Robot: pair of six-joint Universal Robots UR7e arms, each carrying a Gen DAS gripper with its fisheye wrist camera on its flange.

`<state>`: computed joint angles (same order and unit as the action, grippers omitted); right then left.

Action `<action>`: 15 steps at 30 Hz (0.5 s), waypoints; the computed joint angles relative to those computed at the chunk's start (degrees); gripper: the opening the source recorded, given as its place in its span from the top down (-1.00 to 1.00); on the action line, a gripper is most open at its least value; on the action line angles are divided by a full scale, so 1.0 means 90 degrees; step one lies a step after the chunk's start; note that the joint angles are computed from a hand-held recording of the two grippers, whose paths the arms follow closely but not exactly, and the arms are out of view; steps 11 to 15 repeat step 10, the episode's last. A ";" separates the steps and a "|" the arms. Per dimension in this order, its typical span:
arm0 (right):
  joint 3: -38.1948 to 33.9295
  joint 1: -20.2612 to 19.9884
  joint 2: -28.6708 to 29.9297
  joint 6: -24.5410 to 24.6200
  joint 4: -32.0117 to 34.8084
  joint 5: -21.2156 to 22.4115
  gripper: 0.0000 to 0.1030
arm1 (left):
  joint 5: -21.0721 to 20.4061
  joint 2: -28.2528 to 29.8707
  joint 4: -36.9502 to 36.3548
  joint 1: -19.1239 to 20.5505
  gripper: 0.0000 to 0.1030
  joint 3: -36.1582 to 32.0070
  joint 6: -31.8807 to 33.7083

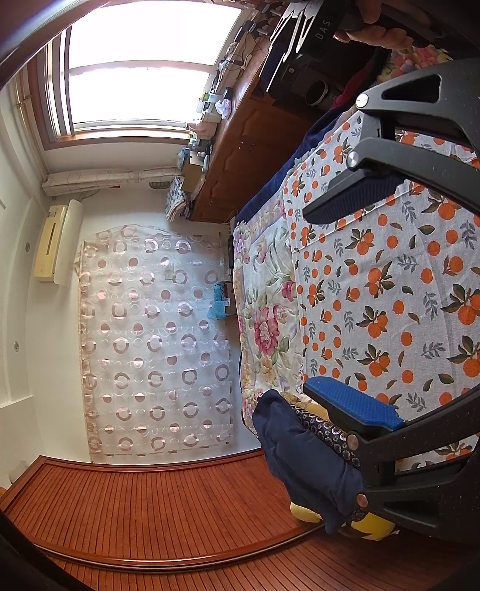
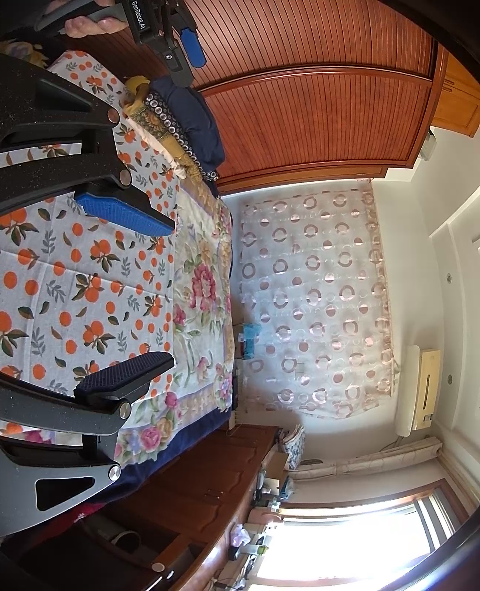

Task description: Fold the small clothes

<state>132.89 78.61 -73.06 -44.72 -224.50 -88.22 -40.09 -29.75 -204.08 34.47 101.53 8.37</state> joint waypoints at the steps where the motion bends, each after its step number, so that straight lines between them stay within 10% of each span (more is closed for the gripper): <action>1: 0.0000 -0.0002 -0.0004 0.0002 0.0008 0.0009 -0.30 | -0.0010 -0.0006 -0.0011 0.0012 -0.65 0.0016 0.0007; 15: 0.0005 -0.0060 -0.0012 -0.0029 -0.0030 0.0088 -0.30 | -0.0010 -0.0015 -0.0055 0.0006 -0.65 0.0041 0.0021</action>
